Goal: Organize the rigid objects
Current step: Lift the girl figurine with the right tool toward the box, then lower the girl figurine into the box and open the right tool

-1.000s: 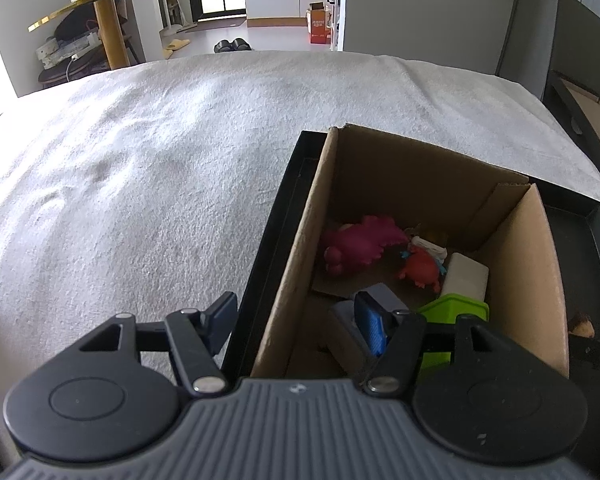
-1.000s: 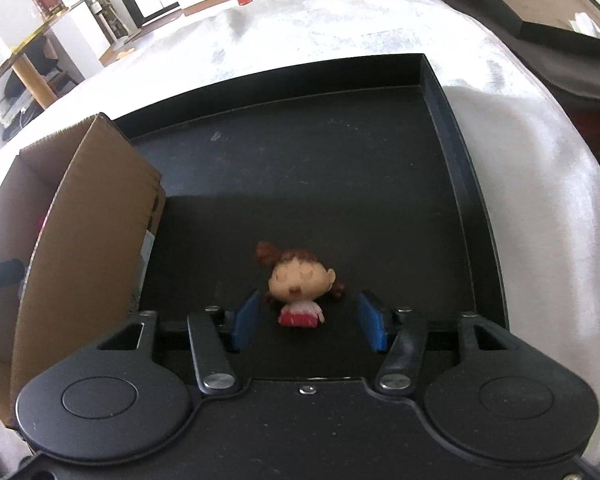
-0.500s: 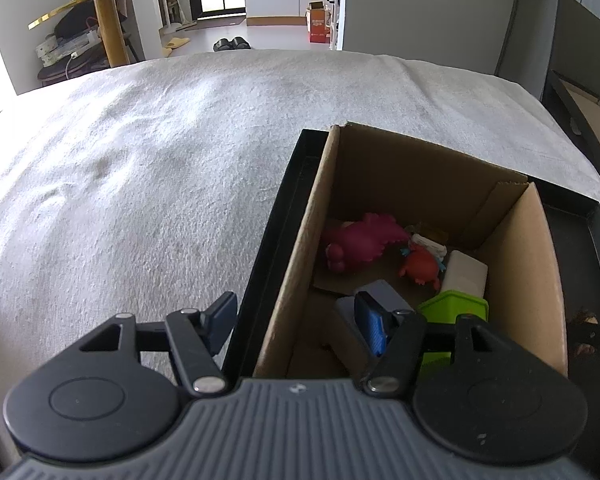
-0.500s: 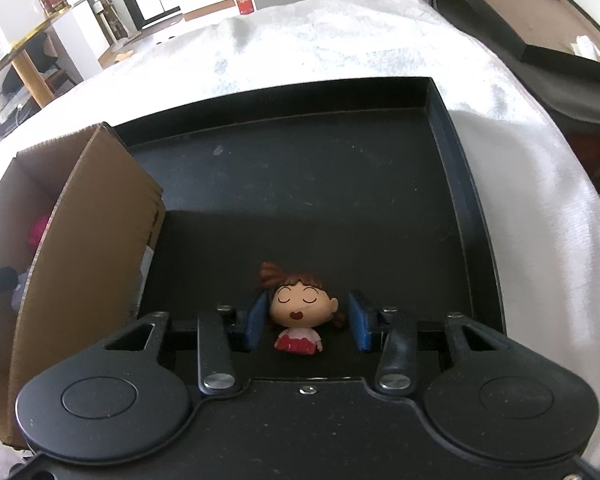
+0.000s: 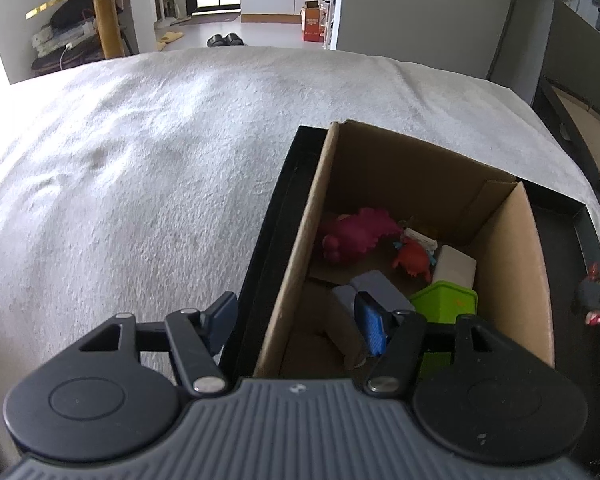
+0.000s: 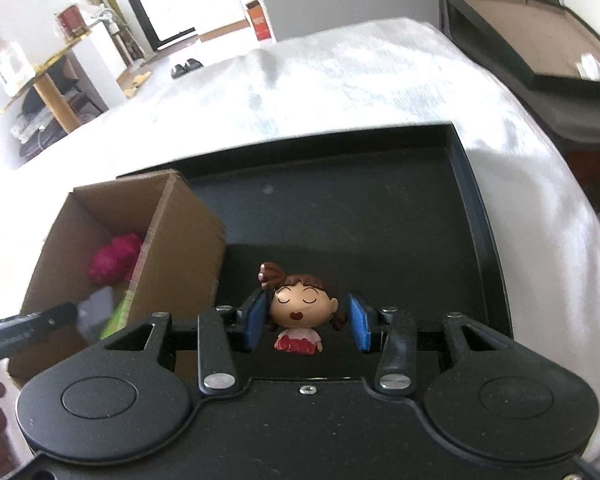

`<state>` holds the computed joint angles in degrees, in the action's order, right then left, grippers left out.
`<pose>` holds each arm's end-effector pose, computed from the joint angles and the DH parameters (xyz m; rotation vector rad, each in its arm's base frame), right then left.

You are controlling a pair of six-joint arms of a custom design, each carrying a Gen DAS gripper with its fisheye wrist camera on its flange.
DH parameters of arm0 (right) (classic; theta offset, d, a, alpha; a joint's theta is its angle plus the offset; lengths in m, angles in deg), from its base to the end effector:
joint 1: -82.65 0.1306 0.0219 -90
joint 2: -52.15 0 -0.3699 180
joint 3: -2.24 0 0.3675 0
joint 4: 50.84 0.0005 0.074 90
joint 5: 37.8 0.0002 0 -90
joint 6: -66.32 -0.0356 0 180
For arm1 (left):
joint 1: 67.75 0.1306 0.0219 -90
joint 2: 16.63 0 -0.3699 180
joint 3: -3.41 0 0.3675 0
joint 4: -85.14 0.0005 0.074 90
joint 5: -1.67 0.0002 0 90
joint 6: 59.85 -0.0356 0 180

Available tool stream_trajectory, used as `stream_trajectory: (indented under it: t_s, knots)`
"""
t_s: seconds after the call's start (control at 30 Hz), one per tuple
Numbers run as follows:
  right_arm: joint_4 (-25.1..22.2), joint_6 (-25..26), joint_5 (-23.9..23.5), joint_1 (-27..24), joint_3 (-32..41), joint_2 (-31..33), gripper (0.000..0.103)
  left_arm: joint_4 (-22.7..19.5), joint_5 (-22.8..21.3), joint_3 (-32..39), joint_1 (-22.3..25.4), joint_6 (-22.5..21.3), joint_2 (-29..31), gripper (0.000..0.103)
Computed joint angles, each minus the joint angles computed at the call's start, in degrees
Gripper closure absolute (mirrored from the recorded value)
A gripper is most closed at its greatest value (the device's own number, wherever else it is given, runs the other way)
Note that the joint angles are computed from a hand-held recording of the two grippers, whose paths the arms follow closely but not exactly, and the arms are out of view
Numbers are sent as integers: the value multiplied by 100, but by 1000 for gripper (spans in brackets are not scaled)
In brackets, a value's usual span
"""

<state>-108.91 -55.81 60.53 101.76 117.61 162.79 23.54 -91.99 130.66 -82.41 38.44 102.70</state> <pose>0.5533 0.1857 0.4193 0.3430 2.4745 0.1938 0.6117 -0.1582 0.4154 0.1130 2.5044 -0.0851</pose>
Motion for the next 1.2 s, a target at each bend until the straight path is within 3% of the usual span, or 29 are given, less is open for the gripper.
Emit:
stream_trajectory:
  t_s: [0.4, 0.47, 0.53, 0.73, 0.9, 1.2]
  knots:
    - [-4, 115, 213, 267, 485, 159, 60, 169, 311, -326, 117, 84, -149, 45]
    - [-46, 99, 263, 296, 564, 195, 60, 264, 408, -402, 130, 79, -205, 51]
    - [-82, 61, 324, 337, 617, 211, 60, 236, 534, -390, 145, 88, -208, 68]
    - [-130, 129, 427, 428, 883, 331, 60, 187, 617, -354, 221, 189, -192, 84]
    - [-210, 231, 404, 535, 1134, 521, 60, 198, 777, -367, 305, 242, -197, 88]
    - [-348, 363, 315, 746, 1671, 882, 60, 150, 978, -350, 363, 317, -195, 88]
